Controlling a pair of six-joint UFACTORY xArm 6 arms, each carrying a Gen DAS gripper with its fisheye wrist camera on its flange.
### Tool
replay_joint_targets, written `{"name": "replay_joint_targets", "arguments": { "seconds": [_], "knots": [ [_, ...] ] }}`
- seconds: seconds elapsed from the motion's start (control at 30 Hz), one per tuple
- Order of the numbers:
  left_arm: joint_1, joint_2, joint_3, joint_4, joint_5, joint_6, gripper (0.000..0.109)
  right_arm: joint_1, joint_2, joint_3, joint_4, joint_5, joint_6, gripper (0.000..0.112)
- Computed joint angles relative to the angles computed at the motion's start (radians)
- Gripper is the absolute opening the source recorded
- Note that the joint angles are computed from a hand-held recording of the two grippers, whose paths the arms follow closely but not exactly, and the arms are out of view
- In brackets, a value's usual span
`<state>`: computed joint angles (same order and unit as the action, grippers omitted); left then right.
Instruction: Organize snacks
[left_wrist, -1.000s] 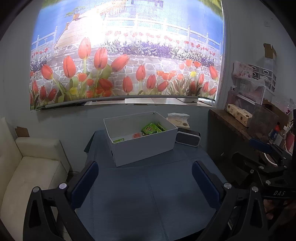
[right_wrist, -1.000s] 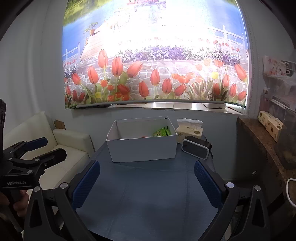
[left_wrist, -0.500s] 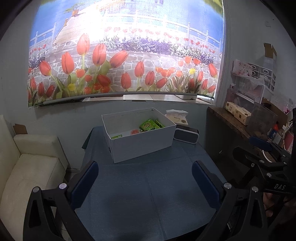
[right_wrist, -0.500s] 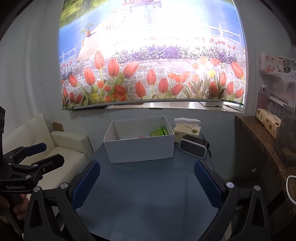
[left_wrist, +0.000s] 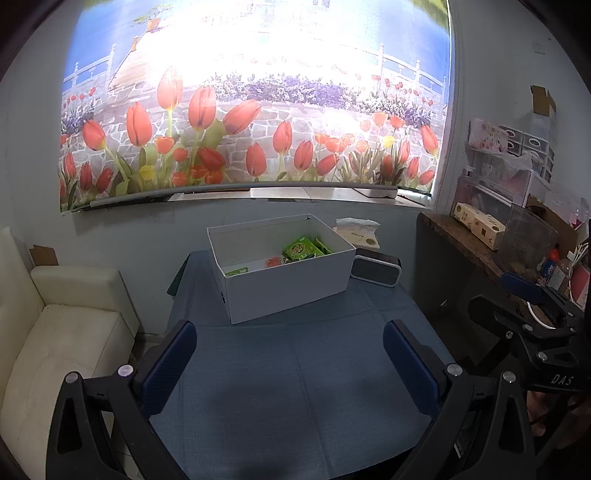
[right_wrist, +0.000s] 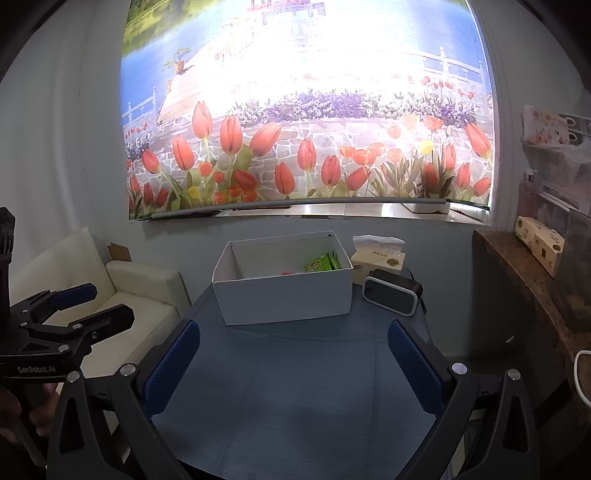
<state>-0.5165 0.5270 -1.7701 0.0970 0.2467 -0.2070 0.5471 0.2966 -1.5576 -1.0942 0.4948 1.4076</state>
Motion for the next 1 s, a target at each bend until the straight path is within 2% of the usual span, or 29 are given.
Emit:
{"name": "replay_joint_targets", "arguments": {
  "seconds": [0.7, 1.0],
  "knots": [
    [-0.006, 0.012, -0.026, 0.005, 0.021, 0.004, 0.103, -0.005, -0.015, 0.021, -0.003, -0.02, -0.002, 0.103],
    [-0.01, 0.007, -0.02, -0.059, 0.014, 0.053, 0.103, -0.004, -0.017, 0.022, -0.002, -0.022, -0.001, 0.103]
  ]
}}
